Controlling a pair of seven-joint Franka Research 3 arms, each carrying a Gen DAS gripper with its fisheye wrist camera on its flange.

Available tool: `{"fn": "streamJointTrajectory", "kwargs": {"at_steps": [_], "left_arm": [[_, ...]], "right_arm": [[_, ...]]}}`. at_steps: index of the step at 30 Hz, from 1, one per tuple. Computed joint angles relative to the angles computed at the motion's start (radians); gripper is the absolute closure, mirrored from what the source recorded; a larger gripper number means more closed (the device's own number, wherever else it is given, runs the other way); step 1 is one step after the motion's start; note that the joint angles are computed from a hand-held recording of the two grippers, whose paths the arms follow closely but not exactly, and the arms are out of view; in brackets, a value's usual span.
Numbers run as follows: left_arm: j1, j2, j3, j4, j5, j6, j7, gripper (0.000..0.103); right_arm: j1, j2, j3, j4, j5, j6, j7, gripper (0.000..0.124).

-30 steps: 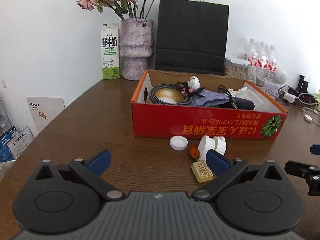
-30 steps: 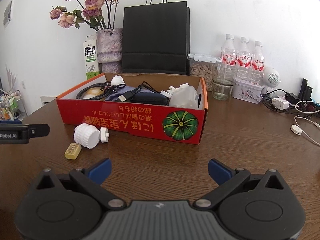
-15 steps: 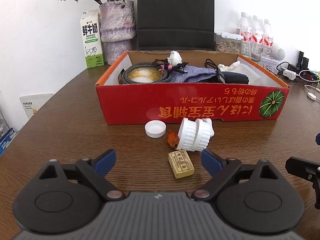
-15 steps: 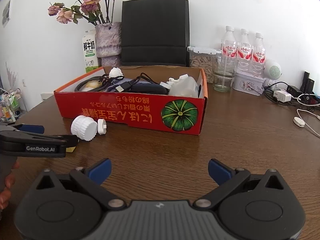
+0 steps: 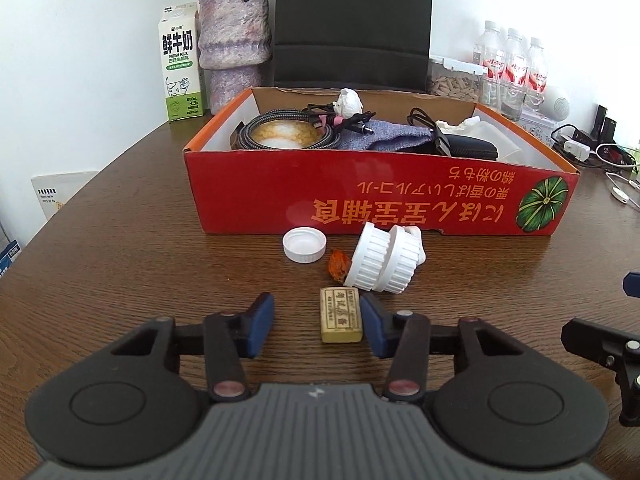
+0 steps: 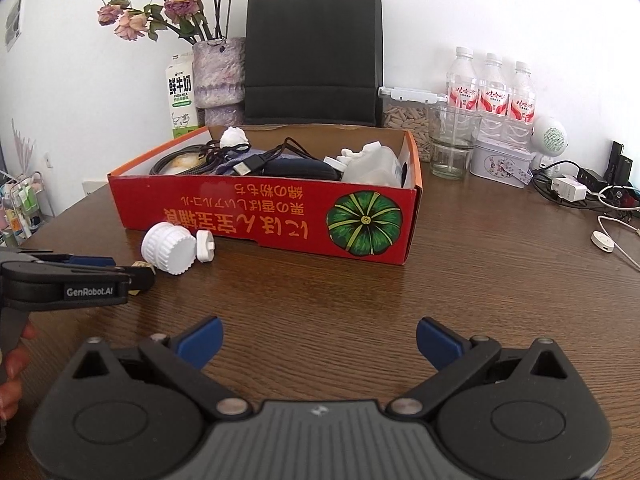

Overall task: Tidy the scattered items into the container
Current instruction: 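Reach the left gripper to the small yellow block and close on it, then lift the yellow block with the left gripper while the right gripper grasps a small white cap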

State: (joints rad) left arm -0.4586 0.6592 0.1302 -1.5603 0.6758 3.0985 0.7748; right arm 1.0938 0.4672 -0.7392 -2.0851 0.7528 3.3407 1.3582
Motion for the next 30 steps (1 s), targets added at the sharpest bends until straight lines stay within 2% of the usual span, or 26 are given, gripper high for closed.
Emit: {"fn": "streamJointTrajectory", "kwargs": {"at_steps": [1,2,7,14,19,23,27,30], "left_arm": [[0.001,-0.001,0.001,-0.002,-0.001,0.003,-0.002,0.076],[0.008,-0.003,-0.006,-0.004,-0.005,0.007,0.003,0.081],[0.040,-0.012,-0.040,-0.023,-0.034,0.026,0.040,0.081],[0.035,-0.041,-0.001,-0.074,-0.075,0.106,0.055,0.082],[0.038,-0.058,0.025,-0.106,-0.133,0.162,0.089,0.082],[0.055,-0.071,0.030,-0.132,-0.184,0.201,0.128,0.082],[0.085,-0.078,0.015,-0.147,-0.236,0.224,0.170,0.082],[0.127,-0.074,-0.025,-0.143,-0.266,0.230,0.207,0.082]], "right_arm": [[0.000,0.002,-0.001,0.002,0.000,-0.002,0.000,0.021],[0.001,0.003,-0.003,0.003,0.000,-0.005,0.002,0.021],[0.000,0.010,-0.006,0.017,-0.026,-0.018,0.024,0.021],[-0.002,0.042,-0.007,0.072,-0.113,-0.062,0.085,0.021],[-0.036,0.075,0.023,0.138,-0.192,-0.078,0.132,0.021],[-0.048,0.130,0.019,0.211,-0.244,-0.101,0.188,0.022],[-0.001,0.222,-0.082,0.286,-0.276,-0.163,0.290,0.027],[-0.006,0.250,-0.103,0.322,-0.317,-0.198,0.331,0.031]]}}
